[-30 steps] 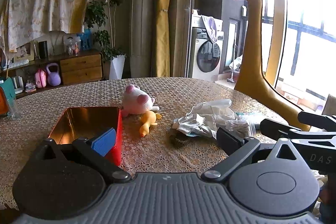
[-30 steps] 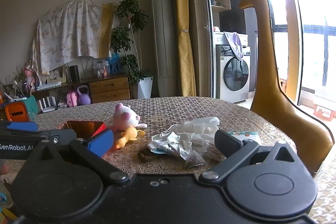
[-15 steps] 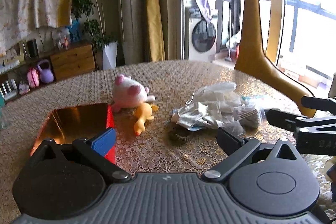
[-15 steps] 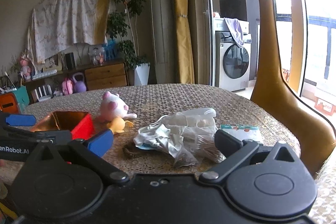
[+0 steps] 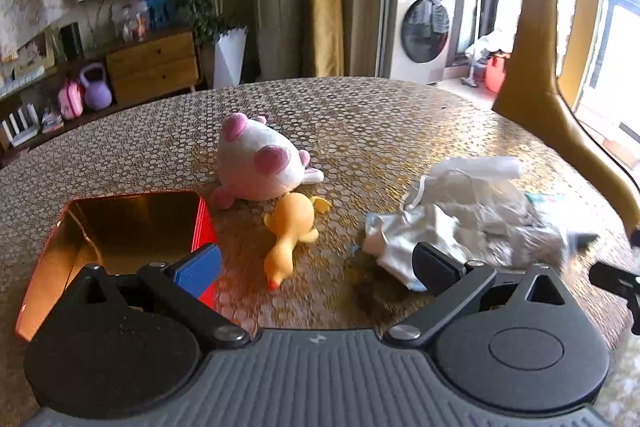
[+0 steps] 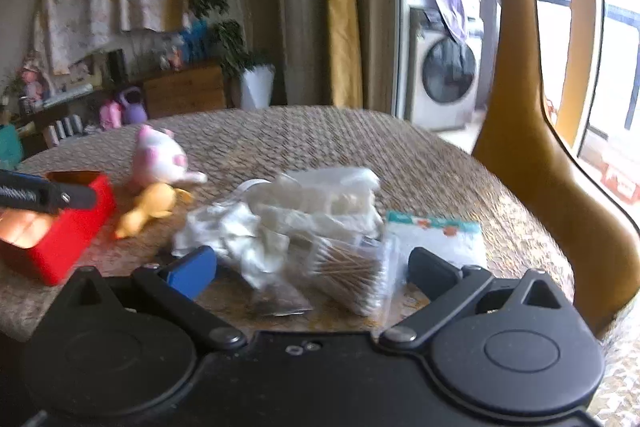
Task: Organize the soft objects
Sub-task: 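Grasp the yellow rubber toy with the left tool while the right tool grasps the cotton swab bag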
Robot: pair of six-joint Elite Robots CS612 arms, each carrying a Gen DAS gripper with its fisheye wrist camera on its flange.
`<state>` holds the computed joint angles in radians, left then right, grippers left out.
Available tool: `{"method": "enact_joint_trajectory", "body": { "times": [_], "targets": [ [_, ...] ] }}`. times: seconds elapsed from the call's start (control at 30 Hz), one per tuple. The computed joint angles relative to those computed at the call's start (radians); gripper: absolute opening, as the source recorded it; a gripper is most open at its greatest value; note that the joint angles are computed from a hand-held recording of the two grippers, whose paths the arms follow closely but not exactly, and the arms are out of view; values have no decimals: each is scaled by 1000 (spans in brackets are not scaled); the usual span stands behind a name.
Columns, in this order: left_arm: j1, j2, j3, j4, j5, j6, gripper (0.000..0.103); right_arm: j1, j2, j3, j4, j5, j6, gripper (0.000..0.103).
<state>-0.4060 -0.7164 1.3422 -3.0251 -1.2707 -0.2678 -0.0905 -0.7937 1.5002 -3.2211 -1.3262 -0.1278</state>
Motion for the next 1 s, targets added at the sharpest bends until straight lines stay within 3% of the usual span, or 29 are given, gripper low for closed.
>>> {"method": "enact_joint_trajectory", "body": {
  "times": [0.4, 0.6, 0.73, 1.0],
  "targets": [
    [28, 140, -268, 278, 22, -64, 102, 1, 74, -113, 137, -56, 72, 100],
    [37, 192, -353, 363, 24, -76, 102, 10, 96, -153, 186, -82, 108, 100],
    [41, 216, -389, 389, 25, -85, 101, 27, 114, -184, 218, -142, 106, 100],
    [45, 244, -428, 415, 23, -90, 74, 55, 138, -217, 239, -276, 152, 95]
  ]
}}
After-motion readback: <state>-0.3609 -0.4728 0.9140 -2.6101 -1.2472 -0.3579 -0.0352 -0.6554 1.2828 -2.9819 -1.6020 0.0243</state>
